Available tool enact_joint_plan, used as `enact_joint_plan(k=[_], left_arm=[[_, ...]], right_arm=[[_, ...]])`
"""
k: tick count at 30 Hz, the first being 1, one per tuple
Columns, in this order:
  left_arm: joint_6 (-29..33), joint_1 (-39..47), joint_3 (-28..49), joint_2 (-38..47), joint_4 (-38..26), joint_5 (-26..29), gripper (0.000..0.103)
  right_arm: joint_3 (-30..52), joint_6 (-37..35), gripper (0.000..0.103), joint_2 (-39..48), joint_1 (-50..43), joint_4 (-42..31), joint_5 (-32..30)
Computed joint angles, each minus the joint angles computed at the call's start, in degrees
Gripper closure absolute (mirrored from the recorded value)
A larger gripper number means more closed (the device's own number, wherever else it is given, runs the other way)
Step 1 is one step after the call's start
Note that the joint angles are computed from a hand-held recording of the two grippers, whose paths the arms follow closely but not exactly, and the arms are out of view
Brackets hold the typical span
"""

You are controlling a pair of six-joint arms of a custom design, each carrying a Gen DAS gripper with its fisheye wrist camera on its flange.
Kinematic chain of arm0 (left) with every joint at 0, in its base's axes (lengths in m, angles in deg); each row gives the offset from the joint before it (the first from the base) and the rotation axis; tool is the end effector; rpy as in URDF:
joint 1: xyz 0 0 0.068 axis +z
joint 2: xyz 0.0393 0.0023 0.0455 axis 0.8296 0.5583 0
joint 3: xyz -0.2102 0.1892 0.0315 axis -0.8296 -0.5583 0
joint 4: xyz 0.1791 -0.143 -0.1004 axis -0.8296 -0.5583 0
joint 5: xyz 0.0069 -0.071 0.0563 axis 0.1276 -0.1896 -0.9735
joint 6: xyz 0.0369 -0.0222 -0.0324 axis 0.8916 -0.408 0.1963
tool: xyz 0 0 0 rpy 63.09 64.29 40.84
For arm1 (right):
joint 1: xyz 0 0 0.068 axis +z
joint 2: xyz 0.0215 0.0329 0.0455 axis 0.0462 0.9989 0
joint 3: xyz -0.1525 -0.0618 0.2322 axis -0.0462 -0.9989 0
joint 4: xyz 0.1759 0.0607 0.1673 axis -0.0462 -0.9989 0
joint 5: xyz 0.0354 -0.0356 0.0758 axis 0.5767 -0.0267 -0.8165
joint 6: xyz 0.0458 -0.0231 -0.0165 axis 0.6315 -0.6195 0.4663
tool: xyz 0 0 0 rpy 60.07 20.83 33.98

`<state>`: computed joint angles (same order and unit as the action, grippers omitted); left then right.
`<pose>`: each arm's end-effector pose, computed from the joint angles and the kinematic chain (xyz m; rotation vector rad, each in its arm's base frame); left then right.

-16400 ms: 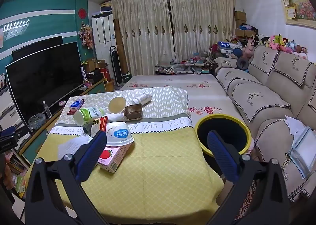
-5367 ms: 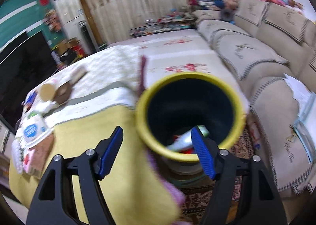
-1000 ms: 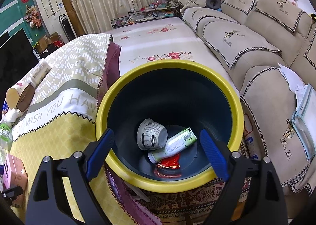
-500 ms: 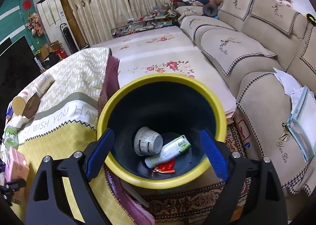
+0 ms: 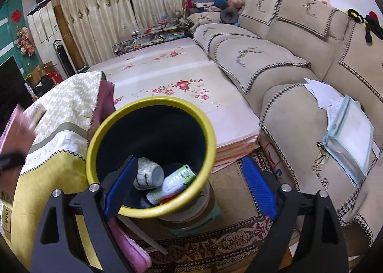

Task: Collect trash
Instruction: 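Carry the milk carton to the yellow bin and open the left gripper, then move the right gripper back to the table and grasp the green-lidded jar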

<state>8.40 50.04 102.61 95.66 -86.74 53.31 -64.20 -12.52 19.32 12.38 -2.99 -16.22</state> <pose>0.3467 -0.0503 0.2121 1.0932 2.3858 -0.3492 0.2078 0.0233 0.1454 0.5894 2.3226 -0.0996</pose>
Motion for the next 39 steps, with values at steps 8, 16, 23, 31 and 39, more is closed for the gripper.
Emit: enact_joint_plan(k=[8,16,23,31,39], left_arm=[[-10.9,-12.0,17.0,16.9,-1.2,-3.2,0.053],[-15.6,-15.7,25.0,28.4,1.0,-7.8,0.053],[-18.7,-12.6,20.2,23.7,3.1,-5.5,0.027],[-11.2,5.3,-1.2,-3.8,5.2,8.1,0.008],[4.8,37.0,0.0,-6.5,-8.1,21.2,0.005]], right_arm=[[-4.5,-0.3,0.019,-8.5,-4.1,-4.1,-0.9],[-5.0,-0.3,0.019,-11.2,-4.7,-6.9,-0.6],[-4.2,1.0,0.019,-9.4,-2.5,-6.6,0.1],[-1.9,4.6,0.019,-3.8,4.9,-4.3,1.2],[5.1,8.8,0.019,4.2,15.4,-4.9,4.4]])
